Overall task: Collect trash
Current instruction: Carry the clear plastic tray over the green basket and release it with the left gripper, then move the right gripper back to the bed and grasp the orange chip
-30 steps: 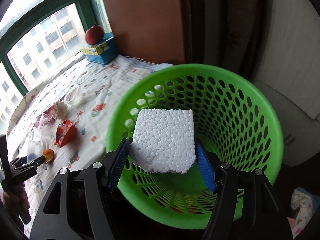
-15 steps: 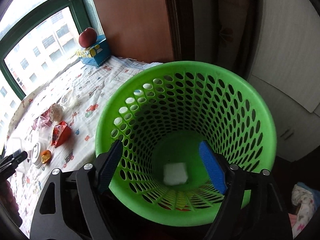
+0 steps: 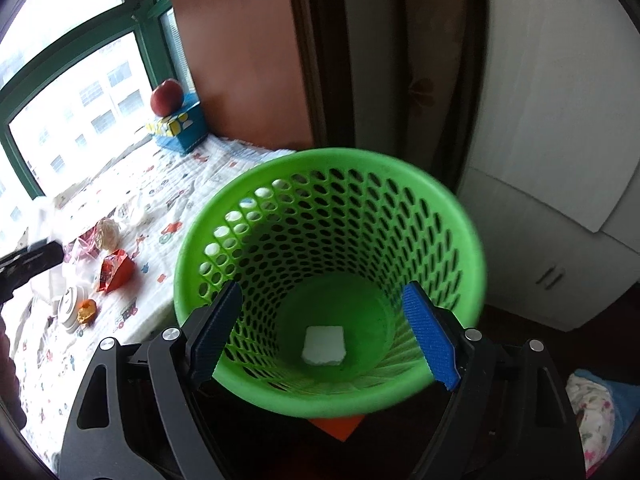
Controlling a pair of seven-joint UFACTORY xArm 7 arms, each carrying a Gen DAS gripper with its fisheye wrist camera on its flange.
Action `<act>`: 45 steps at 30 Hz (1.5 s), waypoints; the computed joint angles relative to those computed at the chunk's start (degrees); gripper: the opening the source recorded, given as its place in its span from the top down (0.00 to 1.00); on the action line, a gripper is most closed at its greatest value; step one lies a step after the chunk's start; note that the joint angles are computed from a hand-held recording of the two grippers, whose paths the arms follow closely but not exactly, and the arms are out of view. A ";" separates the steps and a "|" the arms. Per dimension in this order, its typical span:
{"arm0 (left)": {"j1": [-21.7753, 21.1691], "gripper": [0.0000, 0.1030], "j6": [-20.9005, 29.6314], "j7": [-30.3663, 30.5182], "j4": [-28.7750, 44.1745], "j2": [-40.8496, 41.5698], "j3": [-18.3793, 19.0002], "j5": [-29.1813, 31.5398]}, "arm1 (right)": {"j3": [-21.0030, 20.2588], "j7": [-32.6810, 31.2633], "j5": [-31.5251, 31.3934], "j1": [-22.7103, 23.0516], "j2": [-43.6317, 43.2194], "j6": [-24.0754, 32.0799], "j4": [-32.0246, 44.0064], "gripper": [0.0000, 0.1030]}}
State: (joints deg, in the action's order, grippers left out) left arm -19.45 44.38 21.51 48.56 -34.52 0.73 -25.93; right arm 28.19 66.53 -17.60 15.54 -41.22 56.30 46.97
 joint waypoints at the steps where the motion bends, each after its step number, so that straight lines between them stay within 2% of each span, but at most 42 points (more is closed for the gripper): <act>1: -0.66 0.49 -0.02 -0.22 0.85 1.08 -0.53 -0.39 | -0.12 -0.09 -0.09 0.11 -0.62 0.42 -0.25 0.20; 6: -4.26 0.49 -0.33 0.38 4.82 6.42 -2.63 -3.04 | -0.04 -0.34 -0.36 0.06 -3.61 2.64 -1.39 0.20; 11: -5.03 0.49 0.08 -2.08 8.18 11.00 -6.16 -1.99 | -0.60 -0.24 0.65 -0.09 -6.91 2.86 -3.63 0.20; 20: -7.04 0.49 -0.98 -2.13 10.12 16.06 -8.86 -1.91 | -1.08 -0.83 3.06 -0.29 -10.46 3.15 -6.33 0.20; 26: -6.93 0.44 -1.75 -2.49 8.90 14.72 -8.66 -1.68 | -0.72 -1.06 3.58 -0.91 -11.00 3.17 -6.17 0.20; 36: -5.14 0.43 -2.73 -2.79 6.68 11.05 -6.60 -0.96 | 0.76 -1.56 3.14 -1.96 -9.75 3.44 -3.46 0.20; 40: -3.65 0.38 -3.49 -3.17 4.94 8.26 -5.75 1.11 | 1.25 -1.74 3.01 -2.02 -7.75 1.90 -2.27 0.20; 45: -1.32 0.38 -3.76 -3.82 2.06 4.05 -3.65 3.12 | 2.49 -1.83 2.13 -2.05 -3.06 -0.75 0.34 0.20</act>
